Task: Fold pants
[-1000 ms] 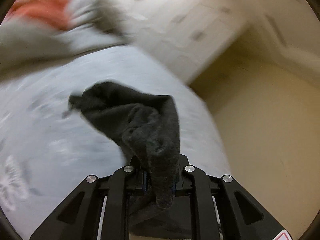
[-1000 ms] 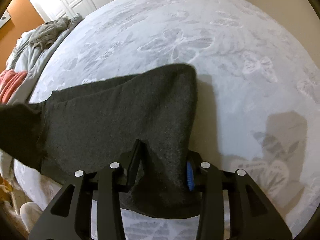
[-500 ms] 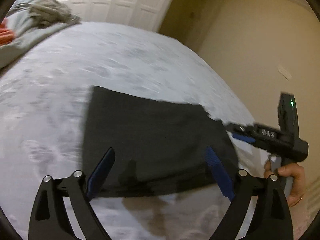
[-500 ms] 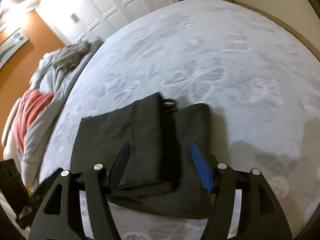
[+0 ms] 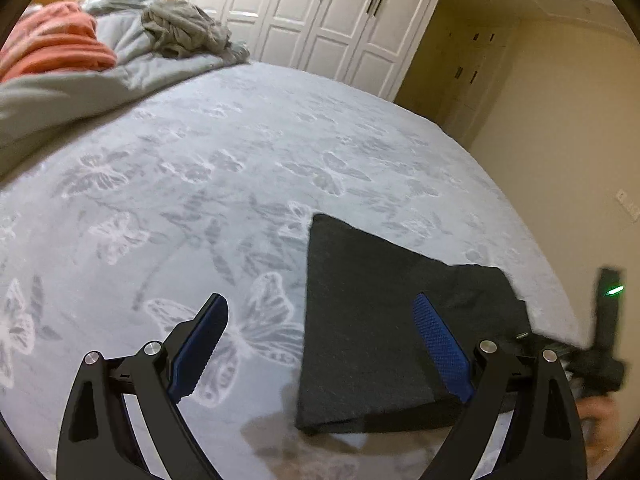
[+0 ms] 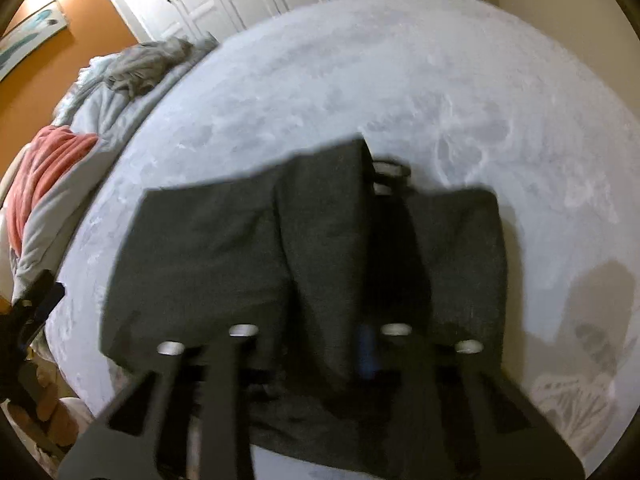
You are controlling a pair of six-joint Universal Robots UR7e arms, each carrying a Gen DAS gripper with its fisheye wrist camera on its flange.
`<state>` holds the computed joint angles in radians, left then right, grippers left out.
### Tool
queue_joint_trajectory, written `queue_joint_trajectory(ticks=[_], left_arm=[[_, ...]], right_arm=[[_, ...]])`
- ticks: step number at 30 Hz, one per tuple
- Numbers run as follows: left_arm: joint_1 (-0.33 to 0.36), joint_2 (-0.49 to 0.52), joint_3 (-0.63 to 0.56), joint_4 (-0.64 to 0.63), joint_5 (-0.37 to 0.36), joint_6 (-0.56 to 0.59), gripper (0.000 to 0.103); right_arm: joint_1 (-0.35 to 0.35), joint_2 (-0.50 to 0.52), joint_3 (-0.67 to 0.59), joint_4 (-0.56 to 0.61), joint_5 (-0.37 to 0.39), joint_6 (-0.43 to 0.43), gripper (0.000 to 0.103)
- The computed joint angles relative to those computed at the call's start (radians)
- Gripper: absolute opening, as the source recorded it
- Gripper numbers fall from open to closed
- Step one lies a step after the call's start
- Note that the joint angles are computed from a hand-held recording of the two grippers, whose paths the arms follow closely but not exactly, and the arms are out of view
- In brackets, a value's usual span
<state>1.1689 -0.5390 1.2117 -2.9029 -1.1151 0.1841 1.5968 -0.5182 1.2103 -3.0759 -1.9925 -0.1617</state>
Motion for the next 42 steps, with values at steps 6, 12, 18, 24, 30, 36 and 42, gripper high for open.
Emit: queue_joint_trajectory(ticks=[6,12,18,24,30,36,42], left_arm=[[0.002,-0.020,0.022,-0.008,-0.037,-0.002,0.091],[0.007,0.004,-0.014,0.095,-0.037,-0.023,0.091],[0.014,0.027,-0.055,0.204,-0.017,-0.065,0.091],[0.074,0.082,-0.224,0.545,-0.211,-0.266,0.091],[0.083,0.083,-0.242,0.571,-0.297,-0.192,0.021],[0.084,-0.085,-0.126,0.589,-0.433,-0.218,0.017],[0.037,-0.218,0.207,0.277,-0.042,-0.182,0.035]], right_arm=[[0.086,-0.109,0.156,-0.238,-0.023,-0.127,0.012],[-0.007,-0.084,0.136,0.042,-0.204,0.069,0.018],[0.024,-0.067,0.127,-0.126,-0.276,0.015,0.068],[-0.027,-0.106,0.145,0.104,-0.129,0.232,0.076],[-0.016,-0.081,0.140,0.069,-0.079,0.159,0.032],[0.041,-0.193,0.352,-0.148,0.071,0.074,0.029],[0.026,-0.153,0.448,-0.197,-0.125,0.164,0.054]])
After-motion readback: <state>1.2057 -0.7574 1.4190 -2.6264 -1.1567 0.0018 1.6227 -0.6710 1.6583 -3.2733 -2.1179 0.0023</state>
